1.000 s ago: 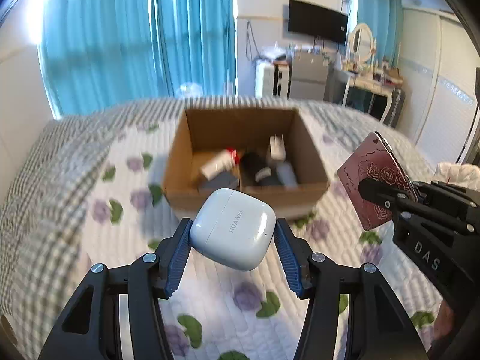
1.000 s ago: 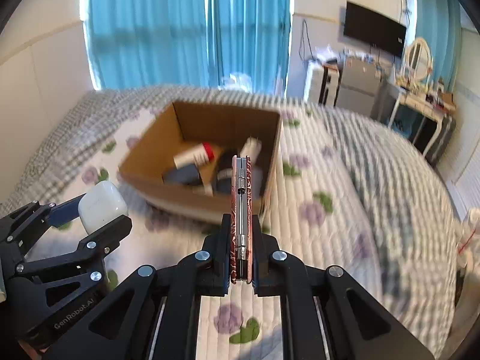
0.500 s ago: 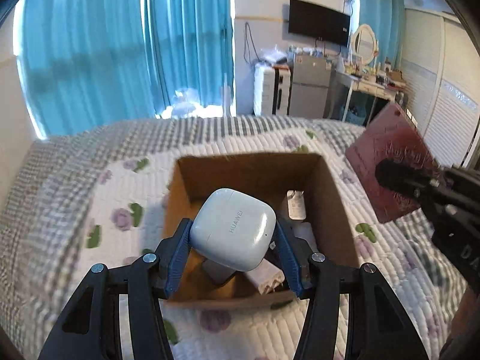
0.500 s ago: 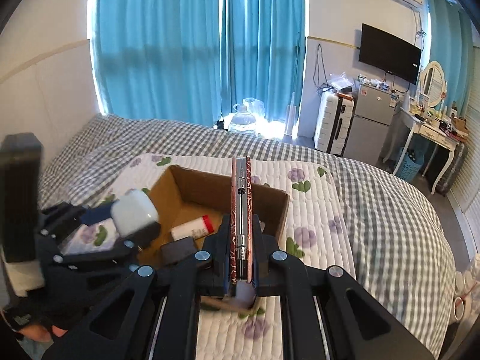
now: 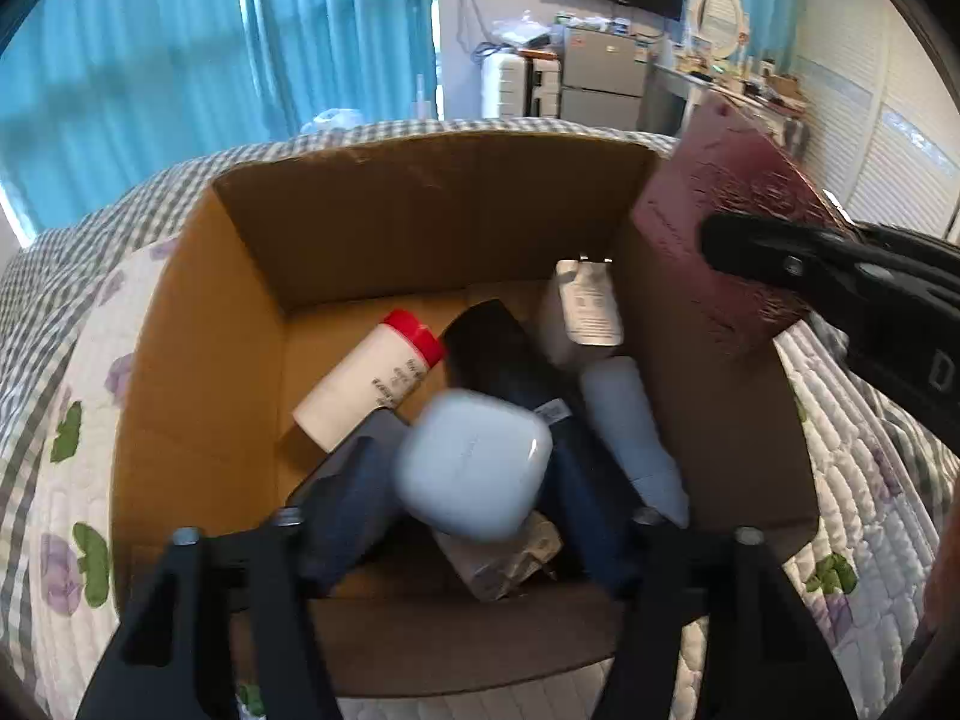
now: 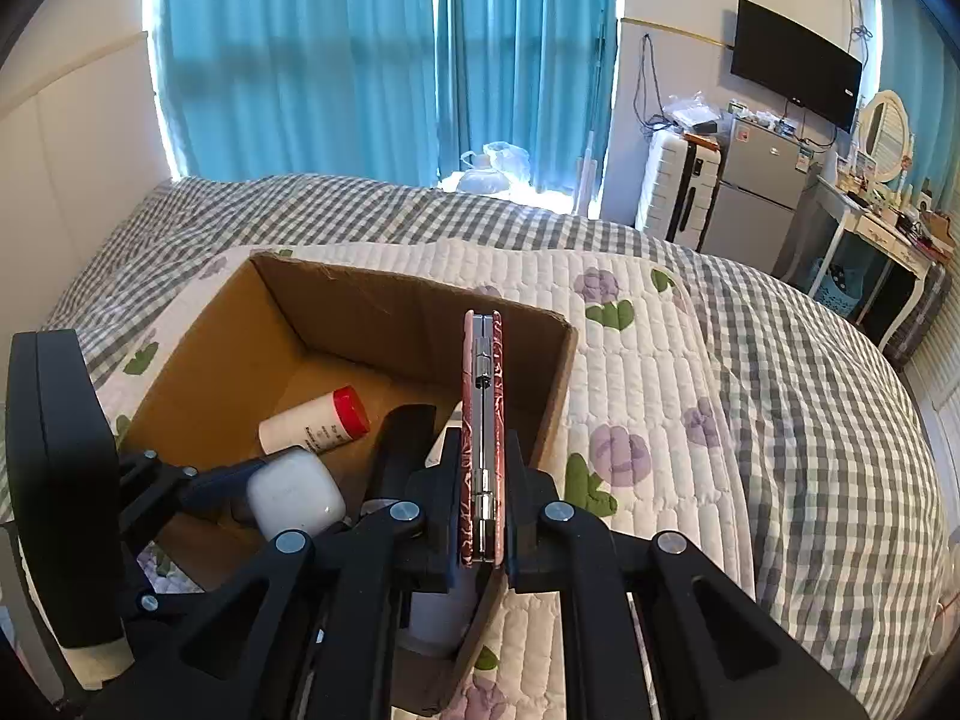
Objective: Organize rigid objects
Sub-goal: 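Carry the earbuds case and phone case into the box and open both grippers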
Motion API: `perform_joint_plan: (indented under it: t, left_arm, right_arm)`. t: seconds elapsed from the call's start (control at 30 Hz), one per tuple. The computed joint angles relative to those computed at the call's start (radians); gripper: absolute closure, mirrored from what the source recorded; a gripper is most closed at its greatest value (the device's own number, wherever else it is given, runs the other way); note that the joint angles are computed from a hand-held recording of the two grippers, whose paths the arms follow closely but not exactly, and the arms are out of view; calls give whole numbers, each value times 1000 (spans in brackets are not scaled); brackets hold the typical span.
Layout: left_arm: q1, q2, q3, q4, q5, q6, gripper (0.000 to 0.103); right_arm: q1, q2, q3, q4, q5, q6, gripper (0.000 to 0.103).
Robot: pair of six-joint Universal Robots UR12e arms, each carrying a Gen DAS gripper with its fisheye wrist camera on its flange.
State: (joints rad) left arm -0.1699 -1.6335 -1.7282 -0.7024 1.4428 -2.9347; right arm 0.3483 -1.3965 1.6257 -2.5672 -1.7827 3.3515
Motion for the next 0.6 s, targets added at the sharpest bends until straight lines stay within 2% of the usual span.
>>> perform_joint_plan:
  t: [0.03,0.13,0.33,0.6]
  left_arm:
    - [1,4,1,-4,10,-11,21]
    - [14,26,-3,4,-22,-13,21]
    - [55,81,-11,69,-34,-11,21]
    - [121,80,2,122,-17,-15,21]
  right_arm:
    - [1,-3,2,0,-2,0,94]
    - [6,-18,7,2,-5,6,94]
    - [33,-35,-15,31,-26,-6,94]
    - [38,4,-72,65,42,29,94]
